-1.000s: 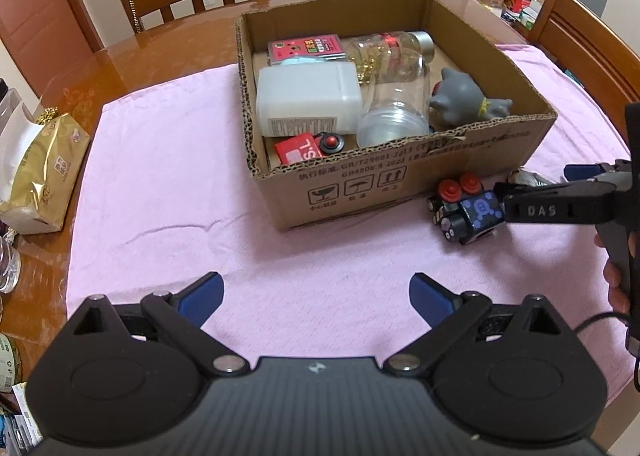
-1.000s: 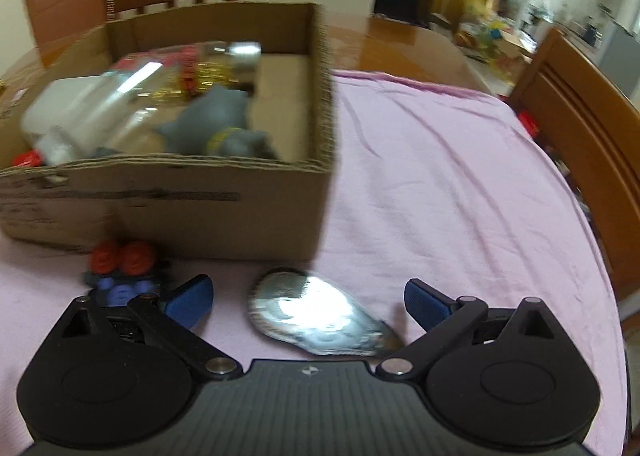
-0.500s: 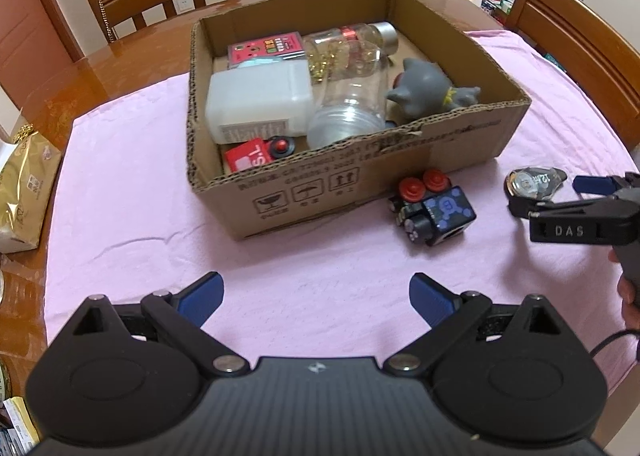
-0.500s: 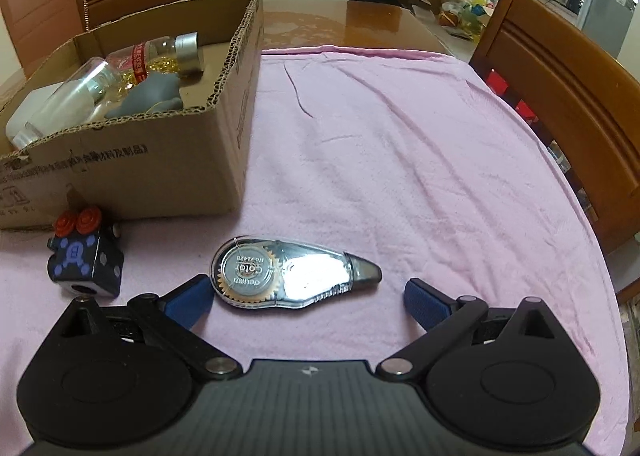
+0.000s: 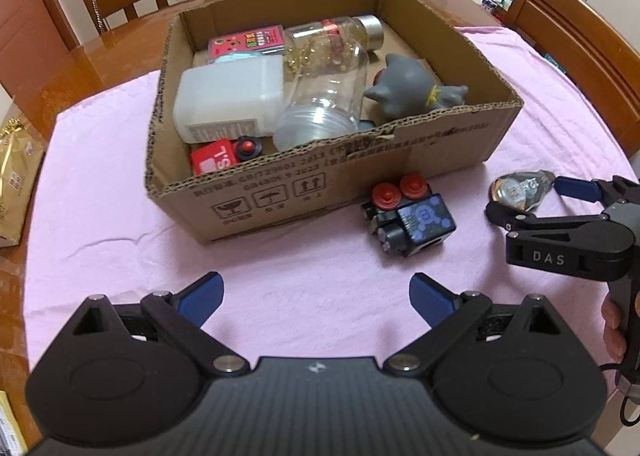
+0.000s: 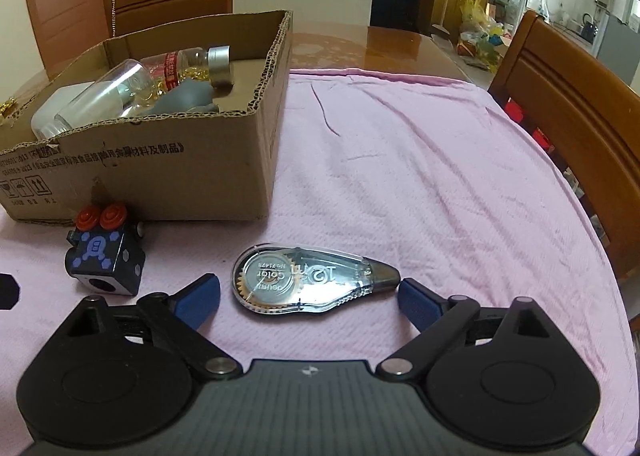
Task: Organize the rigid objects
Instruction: 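Close the right tool on the correction-tape dispenser, then close the left tool on the black cube with red buttons, then carry the tape dispenser and cube over the cardboard box and lower them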
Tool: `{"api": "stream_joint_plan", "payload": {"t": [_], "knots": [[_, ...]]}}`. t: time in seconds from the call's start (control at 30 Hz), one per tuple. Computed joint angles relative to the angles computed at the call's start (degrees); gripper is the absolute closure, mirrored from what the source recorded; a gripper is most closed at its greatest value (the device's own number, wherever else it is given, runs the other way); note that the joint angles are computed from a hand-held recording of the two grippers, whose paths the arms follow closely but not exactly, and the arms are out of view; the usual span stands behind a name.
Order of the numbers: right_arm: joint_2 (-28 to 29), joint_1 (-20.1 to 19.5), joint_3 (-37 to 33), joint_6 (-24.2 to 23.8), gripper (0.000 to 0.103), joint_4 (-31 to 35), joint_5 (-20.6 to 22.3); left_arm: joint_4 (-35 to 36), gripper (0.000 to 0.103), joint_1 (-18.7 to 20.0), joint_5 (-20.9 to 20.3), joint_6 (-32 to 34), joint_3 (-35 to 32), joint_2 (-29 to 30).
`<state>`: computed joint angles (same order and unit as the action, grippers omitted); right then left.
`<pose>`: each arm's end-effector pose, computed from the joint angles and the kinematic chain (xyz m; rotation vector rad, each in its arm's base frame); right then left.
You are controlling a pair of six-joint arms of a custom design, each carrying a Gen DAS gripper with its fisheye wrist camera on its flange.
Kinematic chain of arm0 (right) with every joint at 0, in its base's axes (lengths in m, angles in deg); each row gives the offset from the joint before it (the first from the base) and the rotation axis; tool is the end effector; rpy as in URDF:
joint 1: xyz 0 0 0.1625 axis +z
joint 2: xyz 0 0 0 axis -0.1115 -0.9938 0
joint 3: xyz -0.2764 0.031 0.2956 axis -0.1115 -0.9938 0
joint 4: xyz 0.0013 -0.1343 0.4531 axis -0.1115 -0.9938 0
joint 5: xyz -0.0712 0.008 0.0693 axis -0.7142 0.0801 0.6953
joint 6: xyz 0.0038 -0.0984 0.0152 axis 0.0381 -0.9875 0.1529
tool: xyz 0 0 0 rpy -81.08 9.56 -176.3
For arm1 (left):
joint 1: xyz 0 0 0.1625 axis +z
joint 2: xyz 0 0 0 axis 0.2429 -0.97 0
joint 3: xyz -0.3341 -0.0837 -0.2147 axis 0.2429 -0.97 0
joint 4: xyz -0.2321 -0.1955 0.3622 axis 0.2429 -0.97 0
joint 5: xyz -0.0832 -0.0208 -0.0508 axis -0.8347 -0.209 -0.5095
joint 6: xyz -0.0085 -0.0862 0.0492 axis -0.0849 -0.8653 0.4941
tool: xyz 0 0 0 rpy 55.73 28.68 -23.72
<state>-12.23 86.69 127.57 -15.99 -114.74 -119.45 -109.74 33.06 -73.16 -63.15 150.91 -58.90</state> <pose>-0.0264 -0.7701 0.3305 0.7325 -2.3227 0.6463 -0.3877 -0.7285 -0.0209 0.1320 2.2727 -0.5613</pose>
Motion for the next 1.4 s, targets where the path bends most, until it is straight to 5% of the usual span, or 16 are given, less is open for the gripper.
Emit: {"api": "stream_joint_plan", "payload": {"t": [0.7, 0.83, 0.97, 1.4], "knots": [[-2.5, -2.3, -1.1, -7.1, 0.01, 7.3, 4.3, -9.2, 0.005, 1.4, 1.4, 5.1, -10.4, 10.1], [-2.7, -2.4, -0.8, -7.2, 0.01, 7.2, 4.2, -3.9, 0.018, 1.8, 3.3, 1.5, -13.5, 12.4], [-2.5, -2.3, -0.9, -7.0, 0.01, 7.1, 4.0, -7.1, 0.036, 1.5, 4.2, 2.4, -11.5, 11.8], [-1.7, -1.9, -2.1, -5.8, 0.01, 7.9, 3.1, -8.0, 0.053, 1.3, 2.8, 4.7, -11.2, 11.6]]}}
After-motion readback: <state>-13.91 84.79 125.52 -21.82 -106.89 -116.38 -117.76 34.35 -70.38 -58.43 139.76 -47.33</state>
